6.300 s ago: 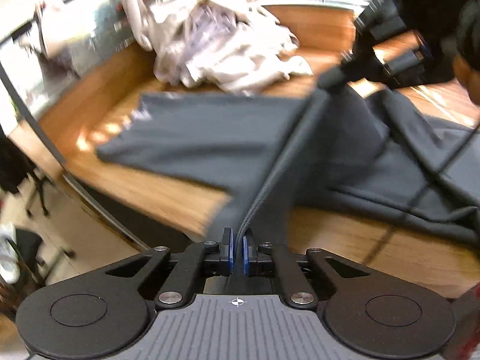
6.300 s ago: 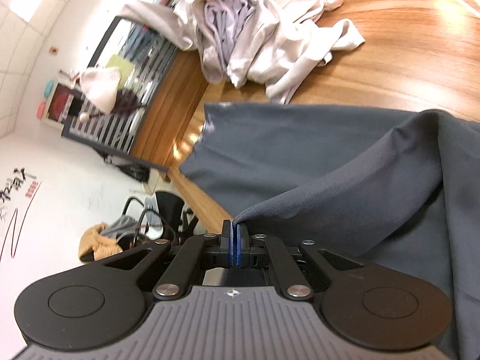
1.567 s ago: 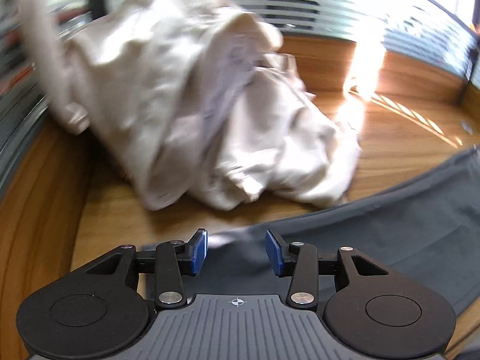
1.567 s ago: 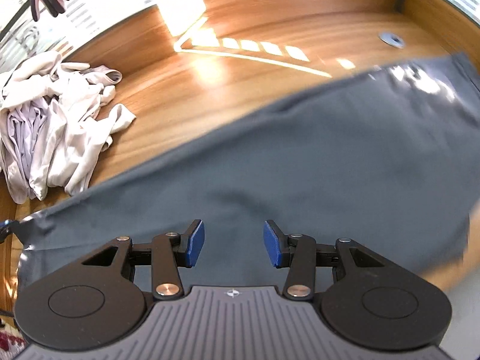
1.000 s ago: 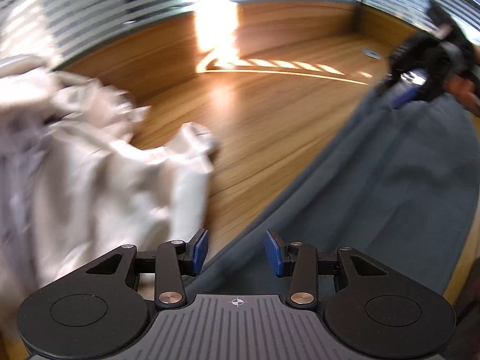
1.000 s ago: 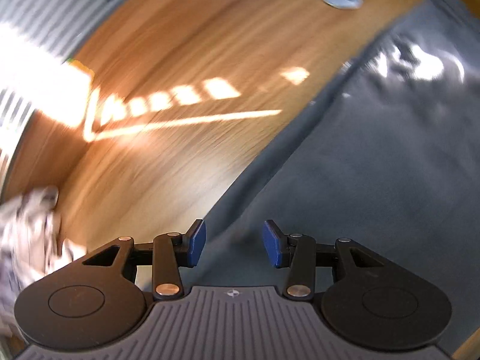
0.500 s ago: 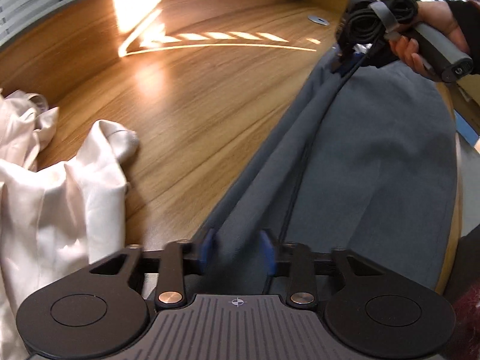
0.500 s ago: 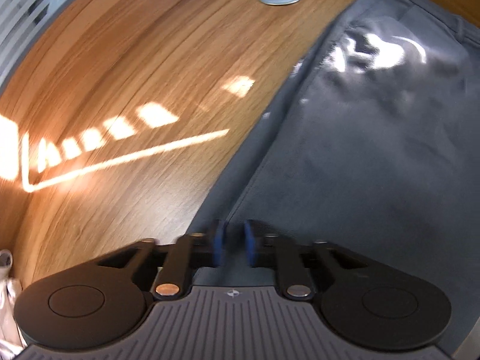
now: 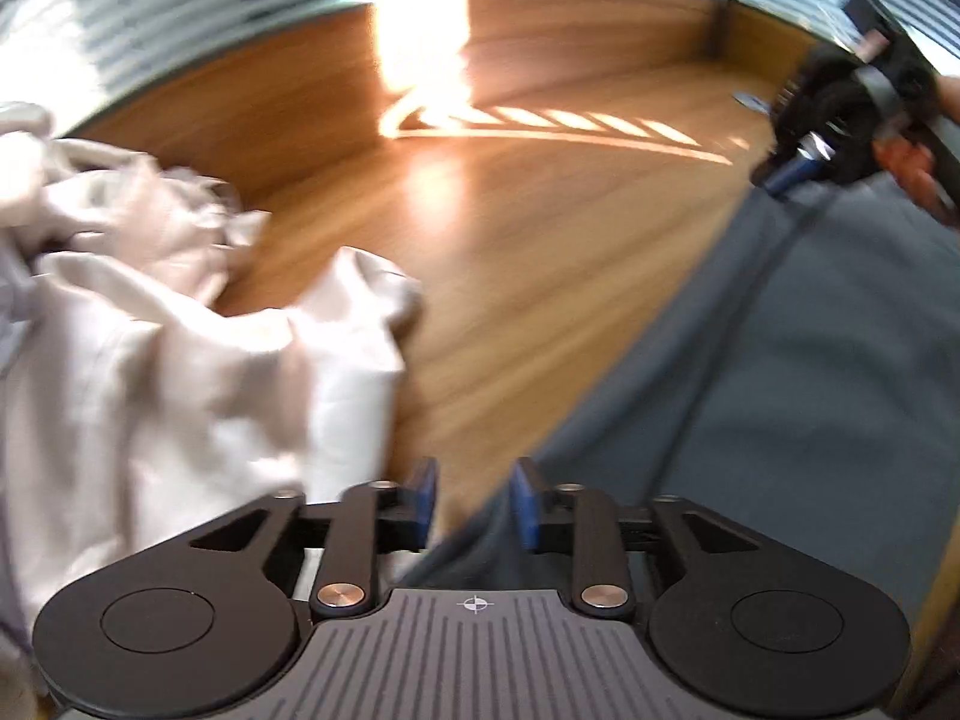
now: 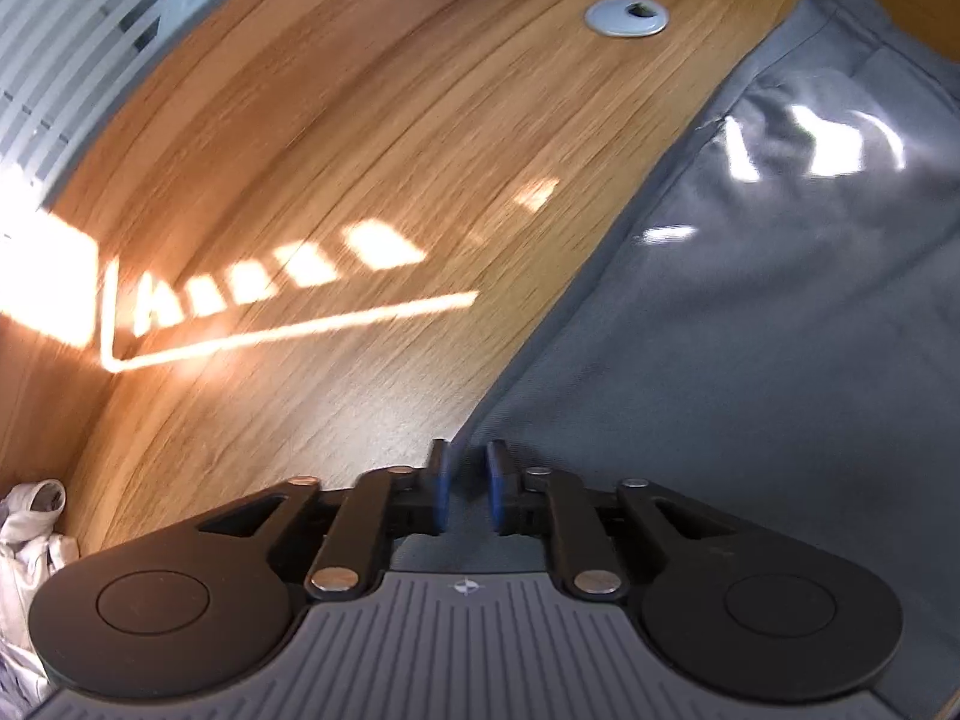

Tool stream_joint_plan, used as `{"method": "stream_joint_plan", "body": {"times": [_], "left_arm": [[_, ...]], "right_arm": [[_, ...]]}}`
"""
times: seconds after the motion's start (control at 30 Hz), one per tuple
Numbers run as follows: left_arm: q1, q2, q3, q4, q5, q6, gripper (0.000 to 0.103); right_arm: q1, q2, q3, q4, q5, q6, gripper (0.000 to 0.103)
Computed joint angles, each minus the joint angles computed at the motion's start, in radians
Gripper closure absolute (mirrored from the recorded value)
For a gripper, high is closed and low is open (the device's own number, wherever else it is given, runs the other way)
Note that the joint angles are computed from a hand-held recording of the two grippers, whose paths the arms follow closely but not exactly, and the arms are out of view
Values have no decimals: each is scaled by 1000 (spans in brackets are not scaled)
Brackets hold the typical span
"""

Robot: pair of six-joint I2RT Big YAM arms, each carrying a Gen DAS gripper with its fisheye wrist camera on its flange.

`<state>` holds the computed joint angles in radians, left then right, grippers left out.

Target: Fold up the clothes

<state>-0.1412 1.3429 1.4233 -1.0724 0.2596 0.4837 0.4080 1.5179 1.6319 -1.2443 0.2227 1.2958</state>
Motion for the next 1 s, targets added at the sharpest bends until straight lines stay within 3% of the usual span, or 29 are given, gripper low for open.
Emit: {"method": "stream_joint_plan", "body": {"times": [0.2,0.3,0.5,0.63,0.83,0.87,0.9,1.0], "left_arm": [[76,-96,-61,54,-116,-130,67],[130,-154,-104,70,-193,-172,67],[280,-223,-153,68,-256,-206,67],[370,-229,-165,87,-256,-212,66],[437,-187,-171,120,-165,-188,67],[442,-182,-169,120,-147,-189,69],[446,-176,-166,121,-128,-190,96],[458,-163,-157,121,-92,-194,99]], "right_arm": [[33,-31,8,22,-23,-109,69],[56,-58,-1,20,-39,-123,68],[137,-111,-9,-15,-32,-108,67],[209,-141,-17,-39,-5,-57,64],[330,-164,-13,-103,81,86,62],[349,-166,-13,-116,91,114,62],[367,-168,-12,-130,101,138,62],[421,-166,-2,-180,131,208,62]]}}
